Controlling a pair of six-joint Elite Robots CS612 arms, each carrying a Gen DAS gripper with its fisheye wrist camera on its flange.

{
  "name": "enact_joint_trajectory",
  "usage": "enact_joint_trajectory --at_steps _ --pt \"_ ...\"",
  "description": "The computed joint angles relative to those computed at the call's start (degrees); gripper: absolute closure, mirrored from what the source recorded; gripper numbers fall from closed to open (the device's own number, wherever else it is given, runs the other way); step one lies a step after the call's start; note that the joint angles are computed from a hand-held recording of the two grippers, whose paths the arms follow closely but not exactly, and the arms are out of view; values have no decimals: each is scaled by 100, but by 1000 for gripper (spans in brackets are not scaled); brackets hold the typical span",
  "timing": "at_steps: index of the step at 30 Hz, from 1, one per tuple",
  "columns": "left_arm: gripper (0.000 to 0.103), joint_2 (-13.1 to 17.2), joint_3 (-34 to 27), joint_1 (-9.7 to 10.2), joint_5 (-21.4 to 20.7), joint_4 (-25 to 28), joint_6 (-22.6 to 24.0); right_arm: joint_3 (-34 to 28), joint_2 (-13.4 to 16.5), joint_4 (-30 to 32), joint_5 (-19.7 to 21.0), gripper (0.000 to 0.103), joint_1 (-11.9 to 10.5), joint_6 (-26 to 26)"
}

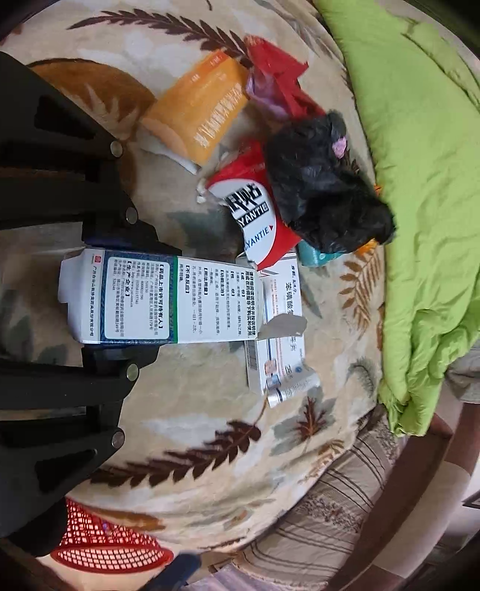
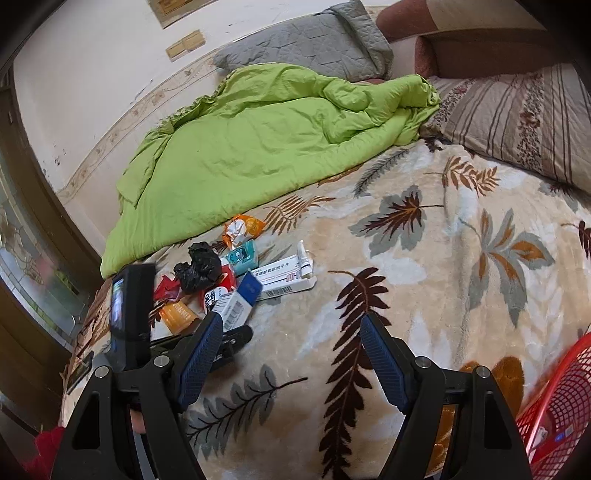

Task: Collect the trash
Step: 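Grasp the white-and-blue medicine box with the left tool, then grasp the white ointment tube with the right tool while the left tool holds the box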

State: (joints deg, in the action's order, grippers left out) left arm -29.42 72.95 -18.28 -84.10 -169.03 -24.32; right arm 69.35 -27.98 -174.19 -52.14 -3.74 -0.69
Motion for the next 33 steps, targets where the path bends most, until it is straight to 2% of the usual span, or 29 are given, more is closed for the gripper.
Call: enact_joint_trajectory --at_steps 5,8,12,16,19,20,21,22,24,27,31,33 --pt "70 -390 716 -77 178 -829 -144 -240 67 562 92 23 -1 -3" --pt "70 -621 1205 -163 559 -1357 -373 -635 216 1116 115 24 39 -92" --pt "69 -737 1533 -247 1230 -1709 -485 -1735 706 2200 -53 33 188 -385" --pt "69 -707 1532 -203 1305 -1735 -650 -2878 1269 2922 -542 43 364 -564" --pt "69 -678 1541 -201 1368 -1802 -646 -3715 1701 3463 -527 48 441 -633" --pt "69 -660 1522 -198 1356 -1816 -636 -3962 1822 3739 -515 62 463 -692" --pt "69 -650 1513 -195 1341 -1838 -622 -4100 1893 3900 -483 82 475 -741" --pt "69 -654 1543 -200 1353 -1880 -601 -4085 1895 3926 -488 89 487 -803" --pt "69 -651 1566 -222 1448 -1917 -551 -3727 1746 3511 -542 93 484 -865" --pt "69 -643 1579 -248 1559 -1989 -554 -3104 1442 2844 -578 94 446 -815" --pt "69 -657 1628 -304 1737 -2042 -555 -2010 923 1769 -389 94 327 -645" --pt "69 -684 1680 -338 1826 -2066 -599 -1652 763 1157 -140 94 252 -312"
